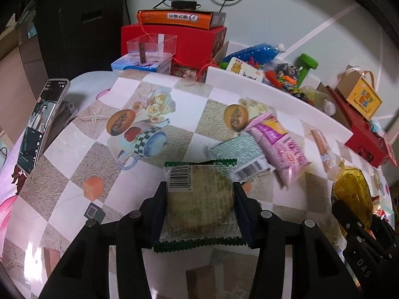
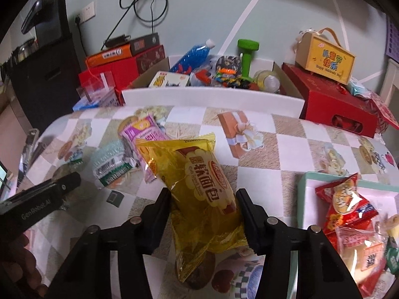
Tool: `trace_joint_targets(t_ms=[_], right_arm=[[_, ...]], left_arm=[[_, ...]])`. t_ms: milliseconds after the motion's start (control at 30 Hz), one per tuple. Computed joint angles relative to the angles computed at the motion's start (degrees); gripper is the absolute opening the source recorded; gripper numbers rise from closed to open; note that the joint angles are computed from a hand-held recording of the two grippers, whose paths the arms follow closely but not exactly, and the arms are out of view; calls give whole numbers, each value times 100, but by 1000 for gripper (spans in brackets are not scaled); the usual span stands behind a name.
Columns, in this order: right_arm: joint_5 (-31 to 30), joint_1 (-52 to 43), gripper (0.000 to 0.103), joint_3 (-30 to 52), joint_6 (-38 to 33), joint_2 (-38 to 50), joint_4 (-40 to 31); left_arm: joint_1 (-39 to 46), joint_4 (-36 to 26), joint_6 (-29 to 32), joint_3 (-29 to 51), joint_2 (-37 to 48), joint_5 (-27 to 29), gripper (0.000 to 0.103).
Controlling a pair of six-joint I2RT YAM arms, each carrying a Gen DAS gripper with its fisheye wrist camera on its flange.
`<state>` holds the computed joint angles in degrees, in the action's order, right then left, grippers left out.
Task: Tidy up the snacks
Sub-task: 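Carry the green biscuit and yellow bread bag over the white tray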
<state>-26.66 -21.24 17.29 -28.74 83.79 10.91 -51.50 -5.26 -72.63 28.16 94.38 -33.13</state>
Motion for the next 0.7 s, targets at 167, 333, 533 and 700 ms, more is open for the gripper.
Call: trace_joint_targets(t_ms=[167,333,533,700], right_arm=[[-378,-409,56,-8,-146,-634,-652],[-757,-889,56,44,-352,-1001,-1224],[-1080,-1441,56,88,-782,-1347,-1859],[-1259,-1949,56,85,-1338,-1482,-2362]], left_arm=[[-312,-257,-150,90,-224,-122,52],[-633,-509,-304,224,-353,-247,52],[-992,-576,-499,333,-293,-248,52],[-1151,-580,-503,464,-190,-249,52]])
